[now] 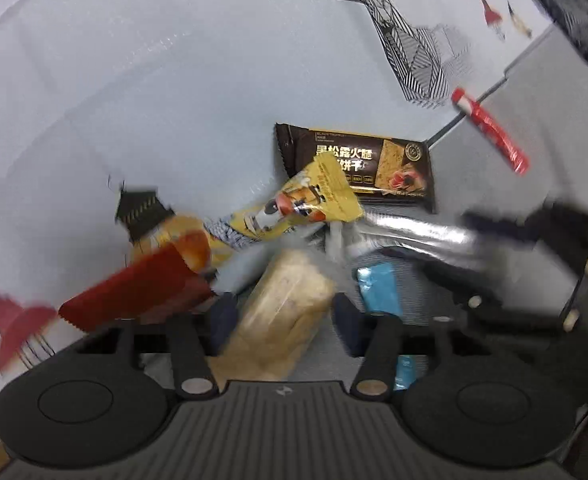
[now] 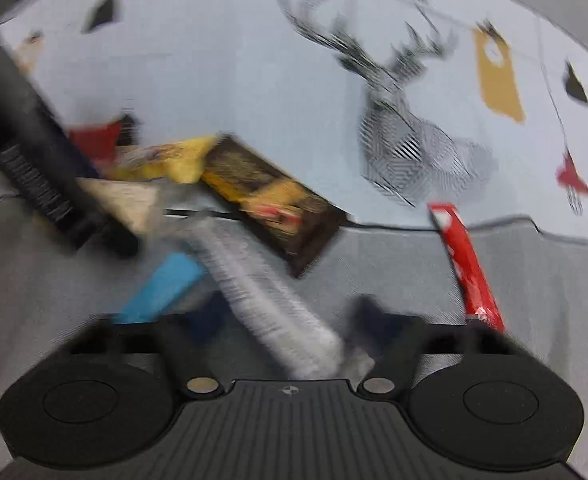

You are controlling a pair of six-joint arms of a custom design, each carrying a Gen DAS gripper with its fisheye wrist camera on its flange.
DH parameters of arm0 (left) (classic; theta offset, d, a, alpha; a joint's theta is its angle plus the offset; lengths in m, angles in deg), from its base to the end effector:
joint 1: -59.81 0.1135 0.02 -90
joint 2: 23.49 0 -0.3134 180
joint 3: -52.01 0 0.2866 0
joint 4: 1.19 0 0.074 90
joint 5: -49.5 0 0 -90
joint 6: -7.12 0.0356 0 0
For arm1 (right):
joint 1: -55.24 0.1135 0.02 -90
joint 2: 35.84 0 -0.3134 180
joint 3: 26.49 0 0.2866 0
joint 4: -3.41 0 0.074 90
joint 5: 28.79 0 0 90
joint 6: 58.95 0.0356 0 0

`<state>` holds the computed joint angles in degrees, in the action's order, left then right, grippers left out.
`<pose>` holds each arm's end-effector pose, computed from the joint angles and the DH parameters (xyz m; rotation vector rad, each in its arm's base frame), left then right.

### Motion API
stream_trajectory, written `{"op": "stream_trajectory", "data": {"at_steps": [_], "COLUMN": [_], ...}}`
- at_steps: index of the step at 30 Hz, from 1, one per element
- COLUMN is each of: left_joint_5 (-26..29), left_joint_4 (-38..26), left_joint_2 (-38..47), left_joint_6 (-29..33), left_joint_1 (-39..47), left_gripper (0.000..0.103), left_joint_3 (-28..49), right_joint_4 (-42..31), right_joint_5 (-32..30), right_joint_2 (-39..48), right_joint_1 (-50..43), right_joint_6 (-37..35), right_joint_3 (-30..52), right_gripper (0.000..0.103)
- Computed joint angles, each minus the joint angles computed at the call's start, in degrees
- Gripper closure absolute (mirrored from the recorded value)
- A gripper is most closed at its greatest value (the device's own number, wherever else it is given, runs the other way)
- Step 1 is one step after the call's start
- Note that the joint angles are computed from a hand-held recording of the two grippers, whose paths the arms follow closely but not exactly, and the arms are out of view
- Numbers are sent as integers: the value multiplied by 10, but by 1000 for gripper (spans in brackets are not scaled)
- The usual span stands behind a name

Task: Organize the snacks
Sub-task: 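Grasp the clear cracker pack with left tool while right tool grasps a pink-silver wrapper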

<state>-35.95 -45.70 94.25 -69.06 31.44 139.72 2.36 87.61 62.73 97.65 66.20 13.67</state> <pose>0.3886 -0.2131 0.1419 1.0509 2.6810 -0.1630 0.2105 0.1708 0.0881 0.0014 2.4521 -0.0290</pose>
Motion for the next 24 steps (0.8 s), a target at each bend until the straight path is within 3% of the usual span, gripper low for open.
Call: {"op": "stream_trajectory", "data": {"at_steps": [1,3,6,14,20,24], "left_joint_5": [0,-23,-20,33,50,85], "left_joint_4": [10,32,33,8,-34,-118], "left_joint_2": [-10,-34,-72,-206,-360,-504], "left_joint_6": [-15,-11,-26,-64,-79,-52], "left_joint_1": [2,-5,-4,55,68,119], "left_gripper": [51,62,62,63,63,63], "left_joint_3": [-19,-63,-107,-200,-244,-264], "right_joint_4": [-8,-44,-114,-288,-439,-556], "right_joint_5": [10,40,63,125,182,215], "right_joint_2": [0,-2,-15,-94,-126,-125], "right_joint_1": [13,51,99,207,286,347], "right_joint_6": [8,43,118,410,559,641], "right_joint_3": [1,14,31,49,106,180], "right_gripper": [67,78,91,95,96,96]}}
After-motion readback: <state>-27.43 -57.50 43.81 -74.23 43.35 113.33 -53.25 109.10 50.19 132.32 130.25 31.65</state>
